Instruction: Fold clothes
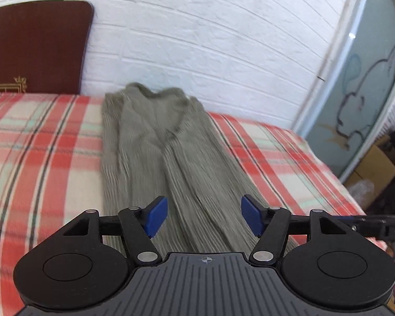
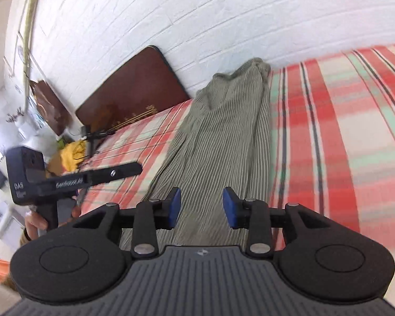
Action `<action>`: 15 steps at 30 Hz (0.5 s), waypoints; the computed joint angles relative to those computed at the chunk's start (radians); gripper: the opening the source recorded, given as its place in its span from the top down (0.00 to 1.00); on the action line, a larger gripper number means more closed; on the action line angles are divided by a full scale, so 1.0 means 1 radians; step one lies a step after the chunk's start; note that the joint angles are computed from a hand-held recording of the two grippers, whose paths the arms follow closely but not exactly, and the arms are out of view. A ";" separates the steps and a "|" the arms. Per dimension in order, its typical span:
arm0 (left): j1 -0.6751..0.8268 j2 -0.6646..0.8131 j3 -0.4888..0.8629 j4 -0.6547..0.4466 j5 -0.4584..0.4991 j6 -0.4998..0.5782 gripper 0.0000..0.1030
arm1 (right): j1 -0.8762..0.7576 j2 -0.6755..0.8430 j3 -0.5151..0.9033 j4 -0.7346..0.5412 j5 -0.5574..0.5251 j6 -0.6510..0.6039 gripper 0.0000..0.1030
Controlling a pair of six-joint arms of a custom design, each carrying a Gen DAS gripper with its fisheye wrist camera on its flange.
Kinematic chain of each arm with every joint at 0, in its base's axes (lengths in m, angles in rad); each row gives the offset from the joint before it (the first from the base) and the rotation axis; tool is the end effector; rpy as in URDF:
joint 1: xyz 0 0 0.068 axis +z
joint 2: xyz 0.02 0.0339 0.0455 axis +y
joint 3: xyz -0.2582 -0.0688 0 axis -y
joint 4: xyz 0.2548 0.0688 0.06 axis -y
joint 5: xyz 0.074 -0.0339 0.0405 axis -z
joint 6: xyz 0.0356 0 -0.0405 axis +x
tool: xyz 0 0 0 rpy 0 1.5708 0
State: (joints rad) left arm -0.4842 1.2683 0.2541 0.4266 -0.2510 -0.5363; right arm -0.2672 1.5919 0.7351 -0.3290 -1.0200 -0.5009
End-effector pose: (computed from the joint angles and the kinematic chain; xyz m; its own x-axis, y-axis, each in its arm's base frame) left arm 0.1979 -0.0941 0.1152 -0.5587 -0.2654 -0.7858 -0.0204 0.9515 -0.3069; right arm 0.2708 -0.0427 0.1325 -0.7022 -0.0683 -0.7087 -0.5788 0.6344 0.5124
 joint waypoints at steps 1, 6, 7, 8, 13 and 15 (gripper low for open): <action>0.061 0.073 0.034 0.040 0.045 0.011 0.28 | 0.043 0.027 0.005 0.100 0.025 0.089 0.61; 0.300 0.350 0.172 0.168 0.290 -0.016 0.47 | 0.168 0.225 0.148 0.348 0.115 0.372 0.61; 0.335 0.394 0.199 0.173 0.340 -0.027 0.52 | 0.184 0.260 0.177 0.376 0.133 0.410 0.61; 0.354 0.429 0.225 0.172 0.373 -0.030 0.57 | 0.197 0.294 0.211 0.390 0.146 0.441 0.61; 0.368 0.546 0.317 0.170 0.407 -0.010 0.60 | 0.243 0.425 0.368 0.382 0.174 0.518 0.61; 0.368 0.572 0.333 0.180 0.419 -0.021 0.60 | 0.258 0.467 0.419 0.378 0.194 0.533 0.61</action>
